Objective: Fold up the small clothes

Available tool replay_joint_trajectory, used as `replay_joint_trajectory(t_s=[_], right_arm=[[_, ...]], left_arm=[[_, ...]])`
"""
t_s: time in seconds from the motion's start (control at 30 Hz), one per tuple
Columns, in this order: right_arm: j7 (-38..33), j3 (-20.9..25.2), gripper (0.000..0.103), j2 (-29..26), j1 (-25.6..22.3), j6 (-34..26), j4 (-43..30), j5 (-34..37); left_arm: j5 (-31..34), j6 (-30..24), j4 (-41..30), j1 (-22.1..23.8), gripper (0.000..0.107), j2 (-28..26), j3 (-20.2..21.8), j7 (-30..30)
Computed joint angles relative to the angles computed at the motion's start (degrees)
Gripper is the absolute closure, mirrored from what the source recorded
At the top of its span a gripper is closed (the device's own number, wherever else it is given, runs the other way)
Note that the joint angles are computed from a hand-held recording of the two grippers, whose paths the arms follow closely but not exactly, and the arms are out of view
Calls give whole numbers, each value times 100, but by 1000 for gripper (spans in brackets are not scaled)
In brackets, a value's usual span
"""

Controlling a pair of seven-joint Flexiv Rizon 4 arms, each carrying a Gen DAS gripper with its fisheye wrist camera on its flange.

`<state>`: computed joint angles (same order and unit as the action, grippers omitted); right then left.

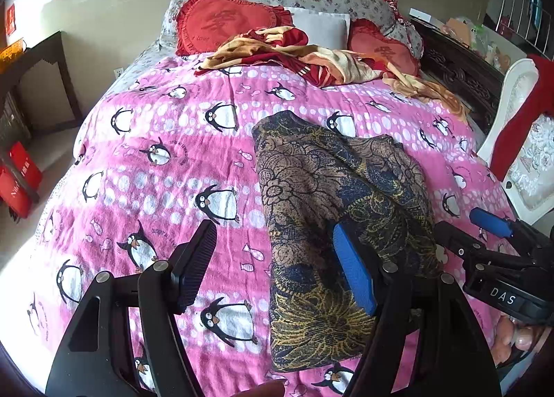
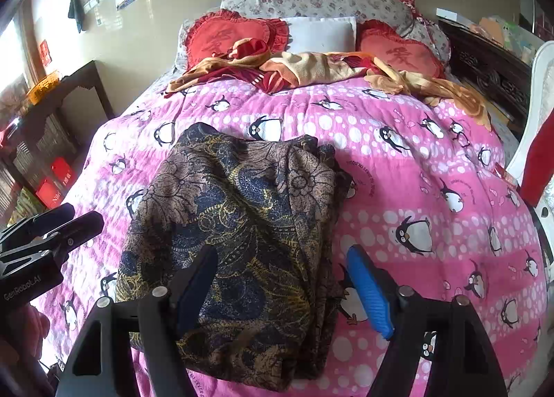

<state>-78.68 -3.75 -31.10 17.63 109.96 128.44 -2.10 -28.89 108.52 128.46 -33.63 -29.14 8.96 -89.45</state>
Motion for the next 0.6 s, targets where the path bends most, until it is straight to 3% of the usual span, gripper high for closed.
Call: replay_joint_trajectory(t_s=[0.33, 0.43, 0.6], right_arm=[[48, -232, 22, -77, 310, -162, -74, 101], [111, -152, 20, -93, 225, -177, -109, 84], [234, -104, 20, -121, 171, -256, -160, 39]], left_arm=[[184, -66, 2, 255, 36, 16, -203, -134], [298, -96, 0, 371, 27, 18, -286, -209], [420, -114, -11, 446, 26, 9, -308, -343]])
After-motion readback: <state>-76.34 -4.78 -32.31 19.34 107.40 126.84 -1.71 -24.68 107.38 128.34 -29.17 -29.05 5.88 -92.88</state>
